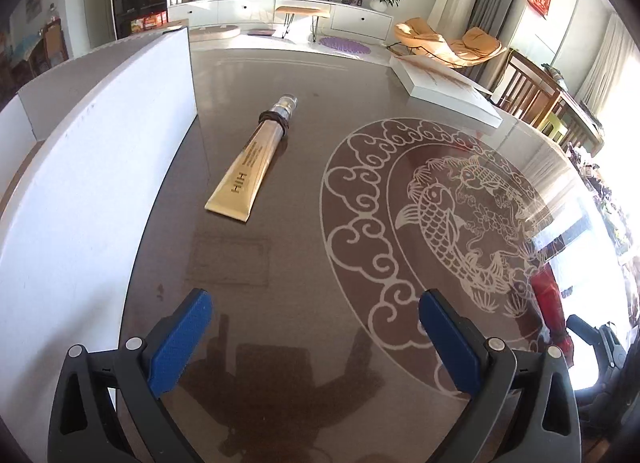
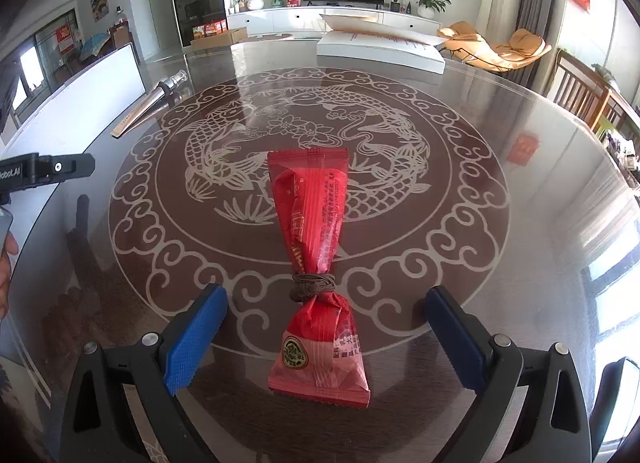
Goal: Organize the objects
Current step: 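Grasp the gold HH tube with the left gripper while the right holds the red packet, then lift the gold tube with the left gripper while the right holds the red packet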
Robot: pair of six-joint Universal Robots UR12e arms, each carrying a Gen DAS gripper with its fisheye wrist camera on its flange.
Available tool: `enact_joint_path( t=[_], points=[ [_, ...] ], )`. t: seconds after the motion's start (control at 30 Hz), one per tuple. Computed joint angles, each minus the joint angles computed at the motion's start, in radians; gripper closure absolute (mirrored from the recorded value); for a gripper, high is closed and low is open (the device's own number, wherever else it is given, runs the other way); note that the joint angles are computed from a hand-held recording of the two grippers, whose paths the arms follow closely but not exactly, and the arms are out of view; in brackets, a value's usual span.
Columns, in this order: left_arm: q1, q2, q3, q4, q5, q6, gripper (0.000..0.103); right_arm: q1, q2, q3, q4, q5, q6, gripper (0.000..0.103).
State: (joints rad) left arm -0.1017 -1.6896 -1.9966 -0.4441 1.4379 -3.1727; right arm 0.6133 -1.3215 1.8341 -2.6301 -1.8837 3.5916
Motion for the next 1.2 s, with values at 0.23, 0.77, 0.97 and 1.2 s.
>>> enact_joint_path(
  t=[0.23, 0.77, 0.97, 1.2],
  points=[
    [-0.026, -0.174, 0.204, -0.033, 0.14, 0.094, 0.0, 0.0, 0.001, -0.002, 0.001, 0.004, -0.004, 0.001],
    [-0.019, -0.159, 0.134, 0.084, 0.129, 0.037, 0.079, 0.0, 0.002, -0.002, 0.001, 0.004, -0.004, 0.001],
    [-0.05, 0.002, -0.055, 0.099, 0.155, -0.001, 0.079, -0.001, 0.001, 0.0, -0.003, 0.006, -0.004, 0.001],
    [-0.069, 0.156, -0.214, 0.11, 0.134, 0.004, 0.077, -0.003, 0.002, -0.001, -0.002, 0.013, -0.008, 0.0]
  ],
)
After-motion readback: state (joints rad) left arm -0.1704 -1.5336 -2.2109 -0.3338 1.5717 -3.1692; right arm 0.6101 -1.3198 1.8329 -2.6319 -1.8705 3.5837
